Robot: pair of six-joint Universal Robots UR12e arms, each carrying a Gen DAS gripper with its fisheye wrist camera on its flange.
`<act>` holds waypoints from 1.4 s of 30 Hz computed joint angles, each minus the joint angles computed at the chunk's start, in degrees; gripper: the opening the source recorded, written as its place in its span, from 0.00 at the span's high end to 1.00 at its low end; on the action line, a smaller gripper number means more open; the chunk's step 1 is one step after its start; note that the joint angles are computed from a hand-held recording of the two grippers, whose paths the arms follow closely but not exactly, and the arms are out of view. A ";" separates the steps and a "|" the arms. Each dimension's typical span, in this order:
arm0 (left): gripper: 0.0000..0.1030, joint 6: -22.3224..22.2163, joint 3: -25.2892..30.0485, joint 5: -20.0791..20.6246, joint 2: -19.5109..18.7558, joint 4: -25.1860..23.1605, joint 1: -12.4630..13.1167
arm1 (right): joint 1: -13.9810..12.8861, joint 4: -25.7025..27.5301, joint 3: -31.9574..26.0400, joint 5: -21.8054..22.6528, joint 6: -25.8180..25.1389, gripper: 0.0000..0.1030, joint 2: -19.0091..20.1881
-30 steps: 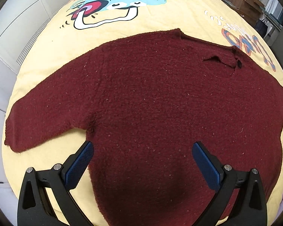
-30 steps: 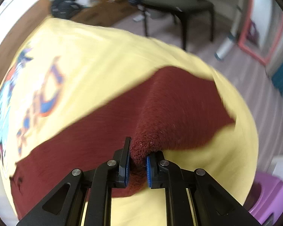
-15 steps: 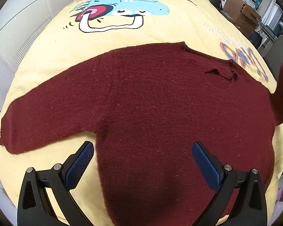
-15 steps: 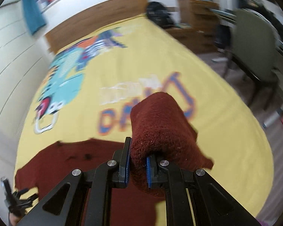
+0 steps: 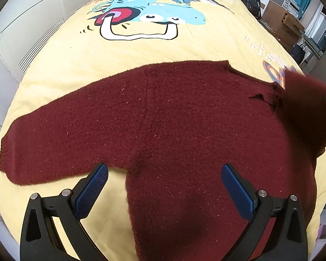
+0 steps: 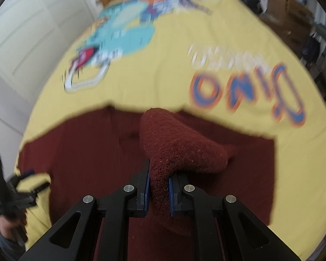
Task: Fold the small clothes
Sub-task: 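Fold the held sleeve across the sweater body and release with the right gripper, then grasp the other sleeve cuff with the left gripper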
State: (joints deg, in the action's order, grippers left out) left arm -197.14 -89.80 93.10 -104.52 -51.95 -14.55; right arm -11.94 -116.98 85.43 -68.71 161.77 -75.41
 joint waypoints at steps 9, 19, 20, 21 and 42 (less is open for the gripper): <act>0.01 -0.08 -0.64 -0.32 0.12 -1.86 0.33 | 1.66 3.64 4.40 -2.91 -1.55 0.84 0.30; 0.01 0.91 0.07 0.81 0.17 -3.54 -0.06 | 0.56 -1.20 5.83 -9.37 -2.80 0.24 -2.20; 0.01 1.04 0.30 0.93 0.07 -3.81 -0.19 | -0.07 -1.19 6.07 -9.24 -3.20 0.23 -2.63; 0.01 1.18 0.54 0.99 -0.08 -4.01 -0.28 | -0.83 -1.34 6.59 -8.93 -3.32 0.23 -3.21; 0.01 15.81 22.76 -4.90 -15.25 -11.14 -9.35 | -10.40 -4.09 11.95 -13.21 1.53 0.22 -4.54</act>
